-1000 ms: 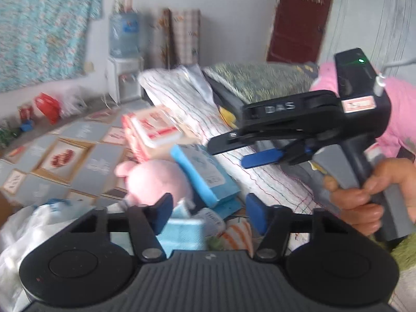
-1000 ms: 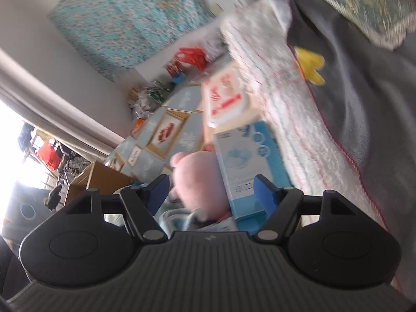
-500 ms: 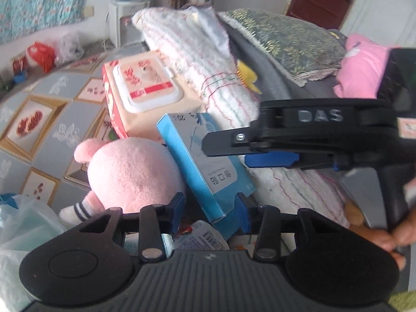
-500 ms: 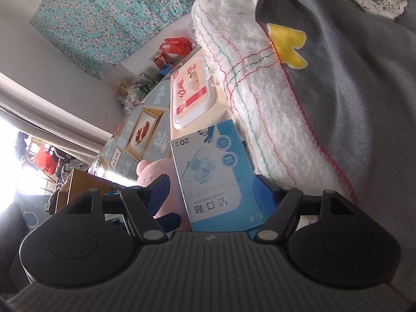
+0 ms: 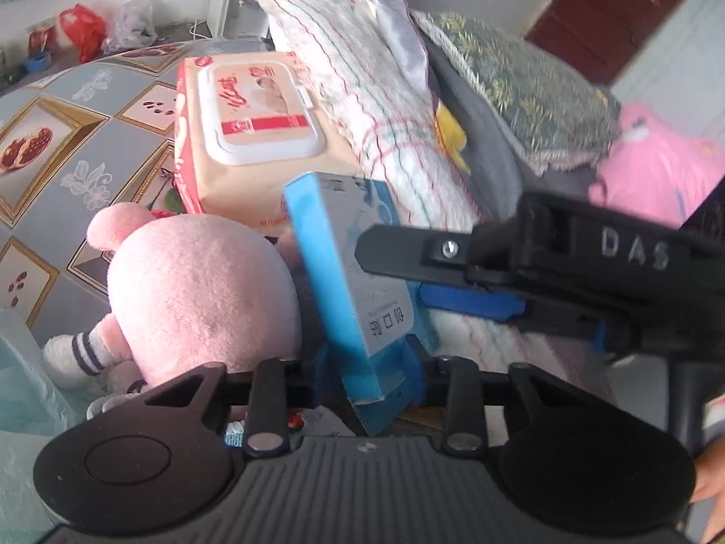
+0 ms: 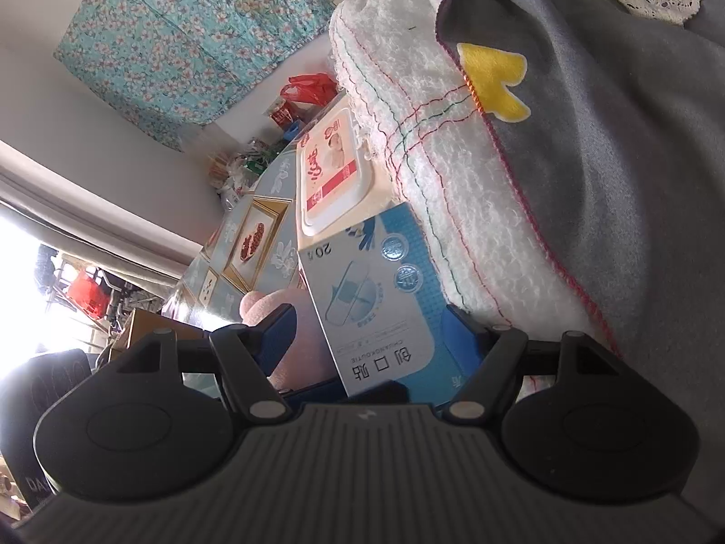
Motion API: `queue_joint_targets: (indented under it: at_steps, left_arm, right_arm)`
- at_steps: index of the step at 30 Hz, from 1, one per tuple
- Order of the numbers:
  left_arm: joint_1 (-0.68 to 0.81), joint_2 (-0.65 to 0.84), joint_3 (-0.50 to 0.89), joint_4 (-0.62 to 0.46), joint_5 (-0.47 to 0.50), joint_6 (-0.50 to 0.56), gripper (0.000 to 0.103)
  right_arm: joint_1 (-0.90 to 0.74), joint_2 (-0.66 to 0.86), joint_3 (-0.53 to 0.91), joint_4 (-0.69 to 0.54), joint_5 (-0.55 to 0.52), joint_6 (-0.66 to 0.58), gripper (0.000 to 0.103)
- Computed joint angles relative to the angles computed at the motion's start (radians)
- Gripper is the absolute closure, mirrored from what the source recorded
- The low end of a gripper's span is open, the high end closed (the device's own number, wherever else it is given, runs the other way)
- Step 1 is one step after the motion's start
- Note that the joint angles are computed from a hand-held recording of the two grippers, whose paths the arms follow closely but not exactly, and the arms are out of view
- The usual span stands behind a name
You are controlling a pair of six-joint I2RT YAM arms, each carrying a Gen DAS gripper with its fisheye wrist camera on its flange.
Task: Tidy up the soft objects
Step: 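Close the right tool on the blue-white bandage box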
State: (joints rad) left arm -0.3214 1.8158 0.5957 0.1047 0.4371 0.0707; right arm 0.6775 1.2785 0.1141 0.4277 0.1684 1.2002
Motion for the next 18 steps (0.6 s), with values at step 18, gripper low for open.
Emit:
queue_joint_targets:
  at_steps: [18]
  left_arm:
    - [0.317, -0.310, -0.109, -0.206, 0.247, 0.217, 0.083]
  right_arm:
    - [0.135, -0.048, 0.049, -0.019, 0.074, 0.050, 0.031]
